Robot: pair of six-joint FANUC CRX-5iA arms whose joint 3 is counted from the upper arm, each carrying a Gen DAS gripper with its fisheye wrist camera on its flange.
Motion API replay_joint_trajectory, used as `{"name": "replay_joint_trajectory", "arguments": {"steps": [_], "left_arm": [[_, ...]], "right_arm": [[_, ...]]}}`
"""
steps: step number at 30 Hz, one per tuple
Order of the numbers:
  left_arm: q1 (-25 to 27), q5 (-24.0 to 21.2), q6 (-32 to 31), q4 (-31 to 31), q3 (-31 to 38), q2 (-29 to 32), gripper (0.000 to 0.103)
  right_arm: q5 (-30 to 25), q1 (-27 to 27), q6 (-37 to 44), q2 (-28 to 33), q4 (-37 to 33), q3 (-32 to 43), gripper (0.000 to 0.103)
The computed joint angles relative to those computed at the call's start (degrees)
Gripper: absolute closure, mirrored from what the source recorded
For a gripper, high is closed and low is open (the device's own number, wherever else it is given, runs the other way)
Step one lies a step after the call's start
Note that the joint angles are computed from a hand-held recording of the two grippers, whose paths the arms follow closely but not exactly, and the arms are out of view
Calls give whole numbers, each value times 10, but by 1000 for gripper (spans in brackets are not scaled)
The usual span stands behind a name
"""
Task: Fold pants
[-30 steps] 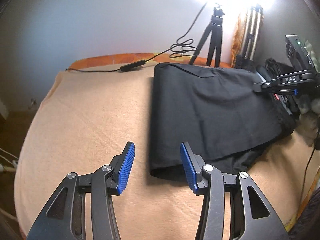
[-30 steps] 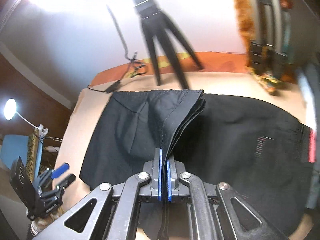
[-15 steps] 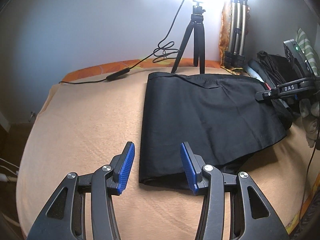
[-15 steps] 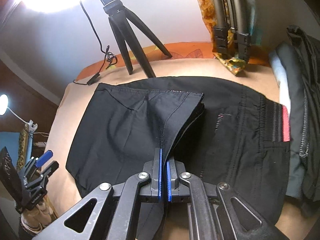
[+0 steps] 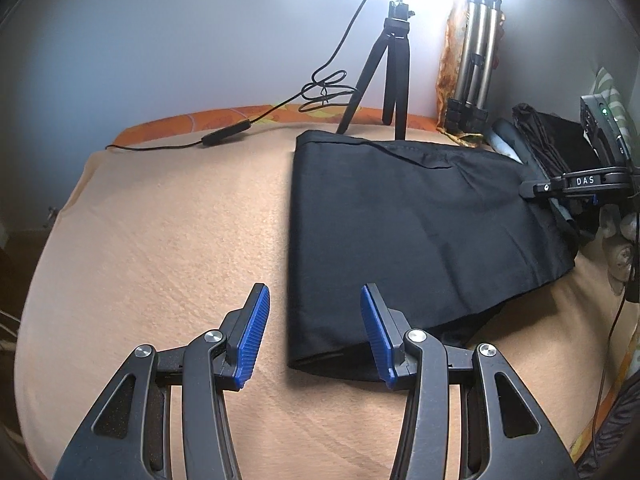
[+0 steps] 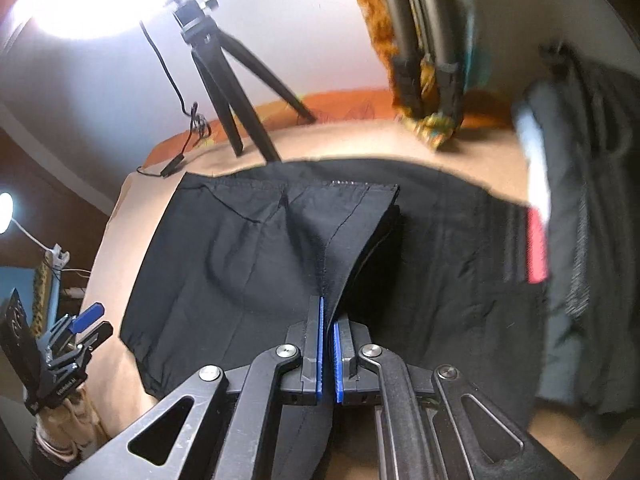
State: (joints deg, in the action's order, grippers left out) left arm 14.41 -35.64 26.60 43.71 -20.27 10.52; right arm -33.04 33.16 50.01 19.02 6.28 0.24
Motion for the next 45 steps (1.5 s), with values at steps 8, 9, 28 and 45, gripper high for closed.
{"name": "replay_joint_trajectory", "arguments": {"steps": [8, 9, 28, 45], "left_arm": [[8, -54, 35, 22, 30, 31, 52], [9, -64, 40, 25, 35, 35, 52], [-44, -18, 113, -110, 84, 67, 48], [-34, -20, 125, -122, 86, 76, 48]], "right_arm": [[-21, -19, -36, 7, 76, -6, 102], [-30, -22, -30, 12, 71, -2, 102], [-10, -8, -110, -37, 154, -74, 74], [-46, 53, 59, -6, 75, -48, 77]]}}
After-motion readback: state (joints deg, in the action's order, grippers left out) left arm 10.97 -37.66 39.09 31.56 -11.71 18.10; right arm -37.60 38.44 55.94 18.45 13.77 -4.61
